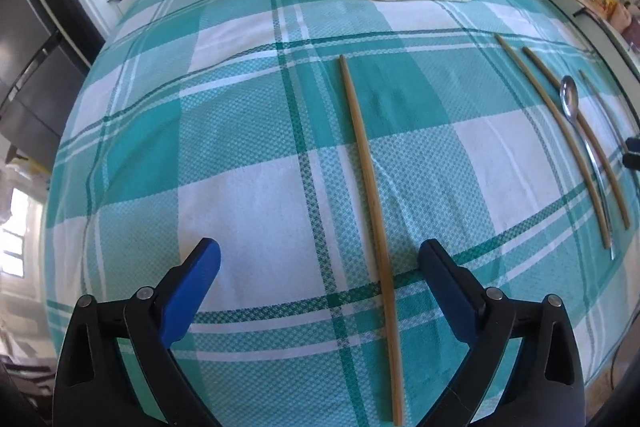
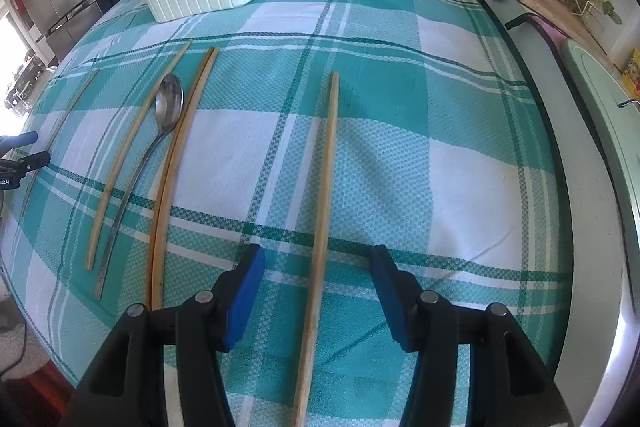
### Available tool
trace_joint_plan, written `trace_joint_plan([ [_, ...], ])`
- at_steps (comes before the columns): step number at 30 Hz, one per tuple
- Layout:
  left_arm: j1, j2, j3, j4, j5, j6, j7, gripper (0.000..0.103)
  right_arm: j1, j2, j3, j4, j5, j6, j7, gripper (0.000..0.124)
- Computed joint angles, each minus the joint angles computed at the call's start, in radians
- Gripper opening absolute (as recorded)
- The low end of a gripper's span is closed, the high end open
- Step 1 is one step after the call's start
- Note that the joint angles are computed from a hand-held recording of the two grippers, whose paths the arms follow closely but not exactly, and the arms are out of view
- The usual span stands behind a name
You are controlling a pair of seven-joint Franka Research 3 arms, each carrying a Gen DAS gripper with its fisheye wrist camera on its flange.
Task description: Organize utensils
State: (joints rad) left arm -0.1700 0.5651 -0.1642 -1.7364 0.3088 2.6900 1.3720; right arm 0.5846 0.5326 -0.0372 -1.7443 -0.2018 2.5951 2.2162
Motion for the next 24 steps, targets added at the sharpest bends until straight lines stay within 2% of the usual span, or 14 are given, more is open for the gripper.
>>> trace_joint_plan([
  [4, 0.011, 0.04, -0.021, 0.08, -0.027, -0.064, 0.05, 0.092, -0.05, 0.022, 0.044, 0.048, 0.083, -0.034, -0.075, 0.056],
  [9, 0.003, 0.103, -0.021, 0.205, -0.046, -0.142, 0.084, 0.083, -0.055, 0.077, 0.035, 0.15, 0.106, -0.107, -0.11, 0.055],
  [11, 0.003, 0.133, -0.027, 0.261, -0.065, -0.177, 0.099, 0.081, -0.064, 0.102, 0.04, 0.193, 0.125, -0.129, -0.13, 0.053],
  [15, -0.004, 0.216, -0.037, 0.409, -0.104, -0.273, 0.132, 0.066, -0.064, 0.167, 0.031, 0.306, 0.133, -0.194, -0.156, 0.047],
  [16, -0.008, 0.238, -0.038, 0.45, -0.115, -0.296, 0.136, 0.064, -0.063, 0.186, 0.027, 0.339, 0.132, -0.21, -0.16, 0.04],
  [17, -0.017, 0.258, -0.033, 0.489, -0.118, -0.316, 0.135, 0.056, -0.064, 0.206, 0.026, 0.374, 0.136, -0.224, -0.162, 0.035],
  [18, -0.025, 0.271, -0.027, 0.515, -0.118, -0.326, 0.133, 0.037, -0.067, 0.227, 0.024, 0.409, 0.143, -0.236, -0.158, 0.025],
  [19, -0.041, 0.283, -0.012, 0.542, -0.106, -0.335, 0.12, 0.025, -0.069, 0.246, 0.022, 0.441, 0.149, -0.246, -0.154, 0.011],
  [20, -0.049, 0.299, -0.006, 0.574, -0.102, -0.354, 0.117, 0.006, -0.074, 0.261, 0.023, 0.466, 0.157, -0.253, -0.156, 0.007],
  [22, -0.04, 0.313, -0.018, 0.603, -0.126, -0.365, 0.119, 0.003, -0.079, 0.286, 0.019, 0.501, 0.17, -0.244, -0.143, 0.007],
  [24, -0.037, 0.272, -0.009, 0.541, -0.122, -0.298, 0.099, 0.003, -0.075, 0.287, 0.009, 0.5, 0.172, -0.215, -0.119, 0.007],
])
